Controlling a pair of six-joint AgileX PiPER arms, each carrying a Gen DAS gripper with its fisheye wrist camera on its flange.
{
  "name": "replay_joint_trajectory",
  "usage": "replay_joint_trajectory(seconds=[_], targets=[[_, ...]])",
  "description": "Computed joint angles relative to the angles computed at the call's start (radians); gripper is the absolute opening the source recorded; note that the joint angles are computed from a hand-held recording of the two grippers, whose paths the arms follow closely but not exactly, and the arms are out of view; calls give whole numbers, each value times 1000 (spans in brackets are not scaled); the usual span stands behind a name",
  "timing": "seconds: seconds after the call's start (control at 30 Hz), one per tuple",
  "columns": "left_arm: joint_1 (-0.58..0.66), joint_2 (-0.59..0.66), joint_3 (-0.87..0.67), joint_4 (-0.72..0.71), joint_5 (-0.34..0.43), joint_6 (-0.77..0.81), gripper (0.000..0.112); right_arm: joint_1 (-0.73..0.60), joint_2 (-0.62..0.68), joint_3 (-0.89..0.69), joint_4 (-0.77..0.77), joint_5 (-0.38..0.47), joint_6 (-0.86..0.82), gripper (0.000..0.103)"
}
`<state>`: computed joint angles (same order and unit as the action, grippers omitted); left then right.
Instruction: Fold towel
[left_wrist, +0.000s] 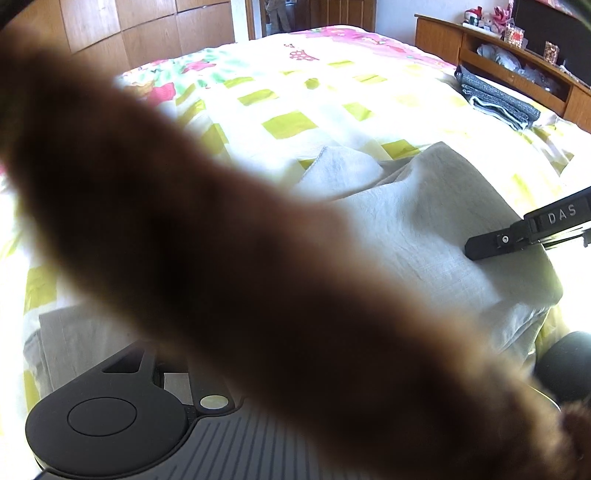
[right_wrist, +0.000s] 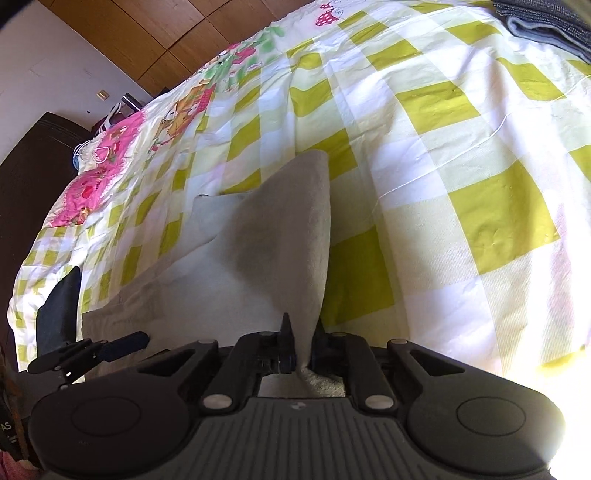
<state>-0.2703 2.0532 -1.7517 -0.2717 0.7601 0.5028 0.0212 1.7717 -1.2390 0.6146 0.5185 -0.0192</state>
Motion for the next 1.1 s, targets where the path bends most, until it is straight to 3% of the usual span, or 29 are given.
replay_joint_trajectory(seconds=[0.33,0.5,0.63,0.7,0.8,0.9,1.1], targets=[[13,-44,73,-34,-20,22,53,128,-50,-16,-411,32,407,26],[27,-60,92,-69,-22,48,53,138,-32,-32,-463,35,438,32],[41,-72,105,-89,-28,76,53,117,-37,-9,-411,32,413,33],[54,-88,131,-92,-49,102,53,105,-57,9,-372,21,395,25],[80,-96,146,-116,-25,148,53,102,-87,4,-356,21,401,23],[86,-111,183,-136,-39,193,53,113,-102,-47,-331,48,402,22],[99,-113,216,-181,-62,246,53,217,-53,-252,-438,141,490,22]])
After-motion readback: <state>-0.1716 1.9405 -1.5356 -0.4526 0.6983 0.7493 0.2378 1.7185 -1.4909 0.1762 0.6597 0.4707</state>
